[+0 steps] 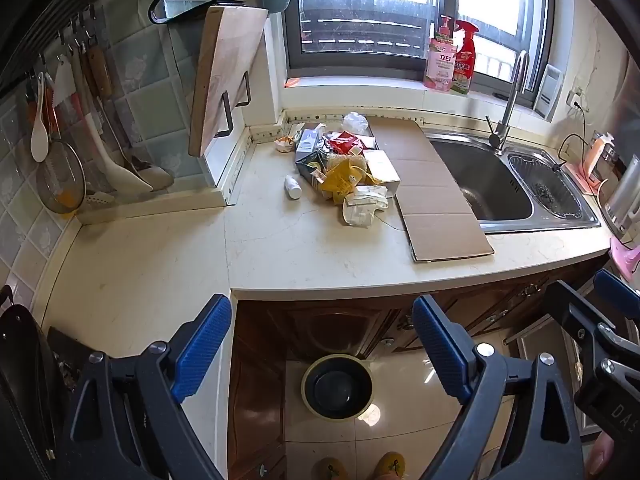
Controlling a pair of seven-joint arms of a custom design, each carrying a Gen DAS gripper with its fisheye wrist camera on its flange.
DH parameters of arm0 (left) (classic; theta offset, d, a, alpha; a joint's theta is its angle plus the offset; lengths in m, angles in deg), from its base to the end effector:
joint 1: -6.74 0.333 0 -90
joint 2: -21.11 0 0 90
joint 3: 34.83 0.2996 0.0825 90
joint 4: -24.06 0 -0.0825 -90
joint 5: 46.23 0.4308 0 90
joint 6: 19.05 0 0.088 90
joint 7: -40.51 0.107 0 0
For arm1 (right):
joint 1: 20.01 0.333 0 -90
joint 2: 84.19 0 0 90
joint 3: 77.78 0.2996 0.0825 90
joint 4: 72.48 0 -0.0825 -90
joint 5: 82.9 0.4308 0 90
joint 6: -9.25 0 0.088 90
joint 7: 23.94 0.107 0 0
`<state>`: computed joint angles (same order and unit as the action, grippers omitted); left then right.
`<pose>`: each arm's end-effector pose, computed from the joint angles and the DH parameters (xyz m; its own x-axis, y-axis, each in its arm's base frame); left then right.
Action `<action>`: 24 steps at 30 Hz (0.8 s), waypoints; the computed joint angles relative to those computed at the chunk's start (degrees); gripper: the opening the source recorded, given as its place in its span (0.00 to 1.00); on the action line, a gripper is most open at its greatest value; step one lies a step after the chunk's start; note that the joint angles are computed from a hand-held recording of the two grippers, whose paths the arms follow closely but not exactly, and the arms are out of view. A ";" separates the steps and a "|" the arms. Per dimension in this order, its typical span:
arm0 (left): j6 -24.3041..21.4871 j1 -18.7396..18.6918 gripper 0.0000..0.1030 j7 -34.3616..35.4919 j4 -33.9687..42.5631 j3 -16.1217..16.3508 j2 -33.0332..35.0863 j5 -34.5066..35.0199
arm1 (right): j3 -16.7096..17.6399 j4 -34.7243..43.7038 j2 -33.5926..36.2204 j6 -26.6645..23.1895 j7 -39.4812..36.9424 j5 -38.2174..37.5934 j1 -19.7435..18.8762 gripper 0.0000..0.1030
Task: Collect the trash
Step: 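Move both tools toward the trash pile on the counter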
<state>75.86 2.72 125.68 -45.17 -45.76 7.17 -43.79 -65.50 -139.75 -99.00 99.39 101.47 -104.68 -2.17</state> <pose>0.4330 -0.1368 0.9282 -0.1654 -0.9859 -0.0271 -0.7563 0.1444 -0.6381 0.3751 0.2069 0.9456 -0.1809 -0.9811 -0.0693 -0.6978 0.1777 -0.6939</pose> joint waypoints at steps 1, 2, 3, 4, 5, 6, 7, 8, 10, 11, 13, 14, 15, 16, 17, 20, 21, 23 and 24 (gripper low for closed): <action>0.35 -0.02 0.88 0.10 -0.17 0.03 -0.11 0.00 | 0.22 0.46 0.35 -0.11 0.10 -0.16 0.02 0.81; 0.79 -0.02 0.88 0.21 -0.38 0.05 -0.25 0.01 | -0.01 0.09 0.12 0.60 0.27 0.33 0.12 0.81; 1.11 0.00 0.88 0.28 -0.44 -0.03 -0.27 0.26 | -0.02 0.23 0.25 0.66 0.14 0.45 0.17 0.81; 1.13 0.06 0.88 0.29 -0.24 -0.19 -0.27 0.76 | 0.04 0.61 0.54 0.50 0.01 0.48 0.20 0.81; 1.35 0.11 0.88 0.26 -0.55 0.05 -0.43 0.44 | 0.44 0.81 0.73 0.39 0.37 -0.33 0.16 0.81; 1.41 0.20 0.88 0.31 -0.34 0.23 -0.36 0.27 | 0.51 1.14 0.96 0.29 0.57 -0.38 0.24 0.81; 0.76 0.27 0.88 0.39 0.97 0.00 0.45 0.72 | 0.53 1.15 0.99 0.52 0.71 -0.34 0.32 0.81; 1.40 0.27 0.88 0.49 0.37 0.16 0.27 0.58 | -0.35 -0.84 -0.71 1.11 0.40 0.30 0.33 0.81; 2.84 0.08 0.88 0.78 -2.85 0.53 -2.35 -0.55 | -0.92 -2.17 -1.94 1.33 0.33 0.35 0.66 0.81; 2.14 0.01 0.87 1.33 -2.06 0.72 -1.87 -1.33 | 0.42 -1.29 -0.96 1.33 0.66 -0.27 -0.15 0.81; 0.40 -0.14 0.86 2.46 1.44 0.81 0.49 -2.38 | 0.98 0.28 -0.32 0.29 0.80 -1.18 -0.23 0.81; 0.63 -0.17 0.86 2.80 1.45 0.82 0.42 -2.45 | 1.06 0.59 -0.25 -0.01 0.86 -1.54 -0.21 0.81; 0.92 -0.18 0.86 3.04 1.43 0.71 0.32 -2.23 | 1.91 2.91 1.25 -1.09 1.23 -2.71 -0.38 0.81; 1.10 -0.20 0.86 3.36 1.51 0.59 0.30 -2.00 | 2.08 3.40 1.49 -1.42 1.17 -3.49 -0.24 0.81; 1.14 -0.27 0.86 3.78 1.79 0.50 0.46 -1.91 | 2.34 3.81 1.69 -1.67 1.11 -4.49 -0.11 0.81; 2.16 -0.43 0.86 5.24 1.86 0.61 0.42 -2.08 | 2.87 5.47 2.60 -2.25 0.78 -7.08 0.27 0.81; 2.52 -0.42 0.86 5.42 1.98 0.55 0.40 -1.97 | 3.14 6.16 2.98 -2.32 0.77 -8.16 0.39 0.81; 2.48 -0.51 0.86 5.85 3.25 0.83 1.12 -2.90 | 3.17 6.41 3.06 -1.99 0.82 -9.47 0.62 0.81; 2.41 -0.54 0.86 5.98 3.89 1.06 1.49 -3.59 | 3.26 6.77 3.24 -1.98 0.75 -10.10 0.71 0.81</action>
